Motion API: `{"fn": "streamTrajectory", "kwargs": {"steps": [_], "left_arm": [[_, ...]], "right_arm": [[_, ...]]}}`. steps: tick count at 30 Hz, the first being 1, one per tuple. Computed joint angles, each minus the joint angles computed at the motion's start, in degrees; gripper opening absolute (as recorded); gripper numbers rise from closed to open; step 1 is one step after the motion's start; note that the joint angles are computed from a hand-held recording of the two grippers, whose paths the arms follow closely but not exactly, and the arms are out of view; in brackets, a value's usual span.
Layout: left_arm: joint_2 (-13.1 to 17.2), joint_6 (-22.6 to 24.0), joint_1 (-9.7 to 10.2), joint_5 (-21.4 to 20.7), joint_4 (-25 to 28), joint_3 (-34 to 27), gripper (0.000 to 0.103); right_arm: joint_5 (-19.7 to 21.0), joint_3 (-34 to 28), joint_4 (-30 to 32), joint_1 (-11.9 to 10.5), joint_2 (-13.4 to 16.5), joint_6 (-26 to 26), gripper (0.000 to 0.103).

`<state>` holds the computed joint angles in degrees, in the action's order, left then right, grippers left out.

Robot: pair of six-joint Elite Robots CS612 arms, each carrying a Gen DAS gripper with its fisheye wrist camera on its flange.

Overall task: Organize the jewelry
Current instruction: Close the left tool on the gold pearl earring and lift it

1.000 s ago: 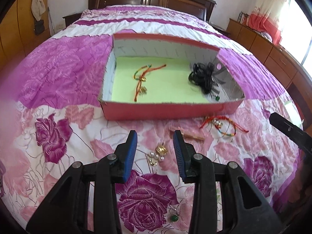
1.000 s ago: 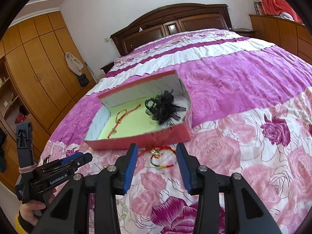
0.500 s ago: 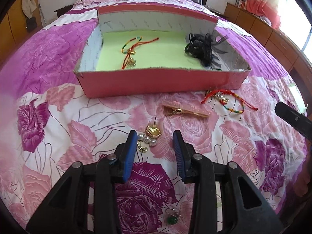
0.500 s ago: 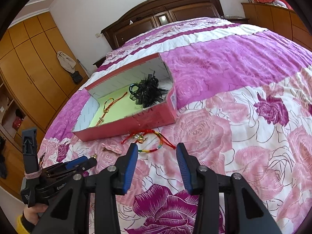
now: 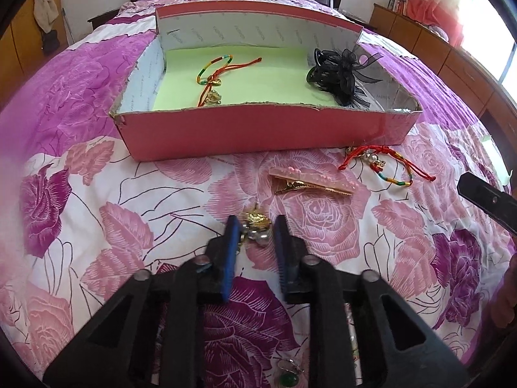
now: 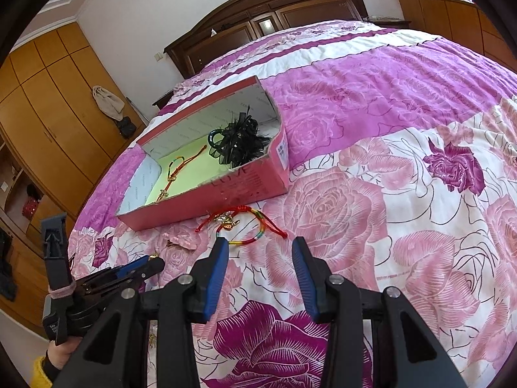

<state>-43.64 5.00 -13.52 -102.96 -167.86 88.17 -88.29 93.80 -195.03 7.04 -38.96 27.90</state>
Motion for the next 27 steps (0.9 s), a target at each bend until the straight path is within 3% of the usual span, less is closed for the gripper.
{"fn": "streamTrajectory", "kwargs": {"steps": [1, 11, 16, 27], "left_arm": [[0.07, -0.11, -0.01, -0.23, -0.03, -0.08, 0.000], [-0.47, -1.52, 0.83, -3.21, -2.35, 0.17, 0.000], [-0.75, -2.75, 1.21, -2.09, -4.52, 0.44, 0.000], [-0.30, -5.93, 2.41, 1.18, -4.23, -0.23, 0.000]], "right_arm": [[-0.03, -0.04, 0.06, 0.03, 0.02, -0.03, 0.044], [-0.08, -1.26, 1.79, 0.94, -0.03, -1.53, 0.044], [0.75, -2.80, 3.50, 1.67, 0.15, -3.05, 0.044], [0.56, -9.96, 15.84, 3.85, 1.99, -12.06, 0.044]]}}
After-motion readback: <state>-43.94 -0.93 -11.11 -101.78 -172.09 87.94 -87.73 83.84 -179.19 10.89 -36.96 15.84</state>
